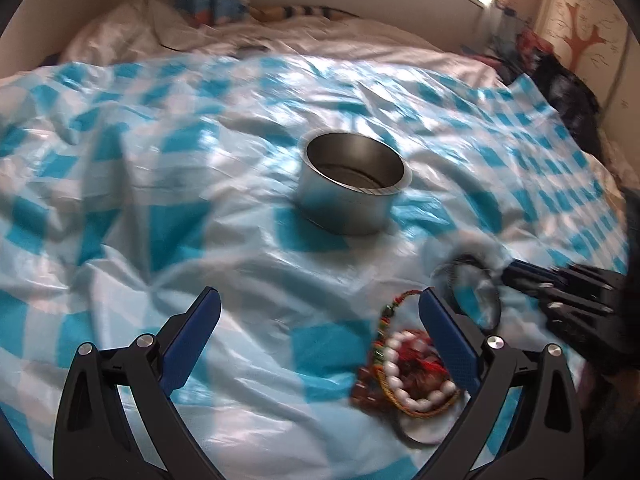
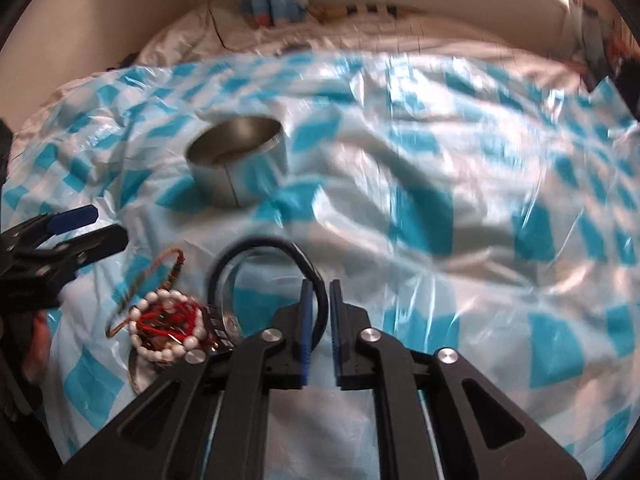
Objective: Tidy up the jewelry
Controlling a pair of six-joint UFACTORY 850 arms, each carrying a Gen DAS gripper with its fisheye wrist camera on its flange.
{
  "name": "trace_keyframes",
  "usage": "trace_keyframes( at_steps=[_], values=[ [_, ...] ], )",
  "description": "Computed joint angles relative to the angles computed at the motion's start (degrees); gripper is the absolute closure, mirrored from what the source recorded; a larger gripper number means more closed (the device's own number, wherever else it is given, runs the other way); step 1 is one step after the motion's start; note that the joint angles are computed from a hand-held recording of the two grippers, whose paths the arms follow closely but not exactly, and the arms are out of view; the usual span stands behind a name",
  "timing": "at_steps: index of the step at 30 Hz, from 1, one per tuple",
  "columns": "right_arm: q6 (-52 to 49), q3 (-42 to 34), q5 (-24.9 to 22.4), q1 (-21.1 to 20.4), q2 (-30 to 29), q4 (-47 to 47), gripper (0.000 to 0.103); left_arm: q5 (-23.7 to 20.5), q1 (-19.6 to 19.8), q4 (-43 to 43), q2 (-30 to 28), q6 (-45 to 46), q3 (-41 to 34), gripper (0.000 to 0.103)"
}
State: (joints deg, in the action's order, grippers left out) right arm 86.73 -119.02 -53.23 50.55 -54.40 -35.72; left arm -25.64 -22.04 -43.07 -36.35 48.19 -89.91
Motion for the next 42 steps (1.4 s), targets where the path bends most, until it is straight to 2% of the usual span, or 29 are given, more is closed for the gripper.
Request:
trace_keyframes(
  at_steps=[1,5,8,10,13,16,18,20,22,23,25,28,32,33,34,37,40,42],
  values=[
    [-0.4,-0.71,-0.51,0.03,-0.58,0.55,0.046,-0.8,-0.07,-0.9,0.01,1.8,0.05,0.008],
    [-1.76,-2.2,-1.58,-0.1,-1.8,1.63,0.046,-3.99,-0.36,-6.81,0.38,10.67,0.73,0.008],
    [4.01,2.64,1.36,-0.55,1.13,0.2,0.047,-4.78,-0.93,-8.61,0.69,14.71,1.4,0.008],
    [5.15,4.73,2.18,-0.82,2.22,1.05,0.054,-5.39,-1.27,-7.56,0.34,14.08,1.08,0.008],
    [10.79,9.17,6.77,-0.7,5.13,-3.0,0.056,-7.11,-1.25,-7.96,0.02,15.07,0.86,0.01],
    [7.52,7.03,5.19,-0.84,3.75,-1.02,0.057,-7.69,-1.03,-9.35,0.13,17.05,1.2,0.011],
    [3.93,4.48,4.24,-1.14,1.98,1.45,0.065,-7.9,-1.16,-8.16,-0.28,16.18,0.91,0.011],
    [4.53,5.62,6.99,-1.37,2.55,1.55,0.089,-8.55,-1.38,-6.12,-0.97,14.28,0.28,0.015],
    [5.3,6.3,7.96,-1.3,2.99,0.69,0.092,-9.39,-1.43,-4.6,-1.61,12.44,-0.35,0.028],
    [5.97,6.59,8.17,-1.23,3.21,0.07,0.096,-9.79,-1.39,-4.09,-1.96,11.61,-0.75,0.031],
    [9.05,8.41,9.95,-1.17,4.38,-2.09,0.096,-10.12,-1.3,-3.43,-2.54,10.34,-1.39,0.039],
    [12.73,9.64,10.38,-0.96,5.34,-5.27,0.1,-10.67,-1.16,-2.24,-3.3,8.45,-2.21,0.044],
    [16.0,10.98,11.1,-0.78,6.27,-8.01,0.1,-10.33,-1.32,-1.05,-3.59,7.23,-2.44,0.045],
    [17.1,11.27,10.81,-0.63,6.57,-9.19,0.1,-10.0,-1.34,-1.23,-3.51,7.25,-2.28,0.05],
    [17.33,11.41,10.6,-0.64,6.71,-9.39,0.1,-9.91,-1.31,-1.35,-3.55,7.11,-2.27,0.062],
    [16.64,11.67,11.32,-1.01,6.72,-7.49,0.1,-11.09,-1.06,-0.28,-4.53,5.17,-3.5,0.081],
    [14.58,11.24,11.72,-1.41,6.33,-4.63,0.1,-10.66,-1.14,-0.49,-4.12,6.15,-3.0,0.087],
    [14.44,11.25,11.7,-1.47,6.3,-4.26,0.094,-10.43,-0.97,-1.86,-3.64,7.74,-2.52,0.091]
  ],
)
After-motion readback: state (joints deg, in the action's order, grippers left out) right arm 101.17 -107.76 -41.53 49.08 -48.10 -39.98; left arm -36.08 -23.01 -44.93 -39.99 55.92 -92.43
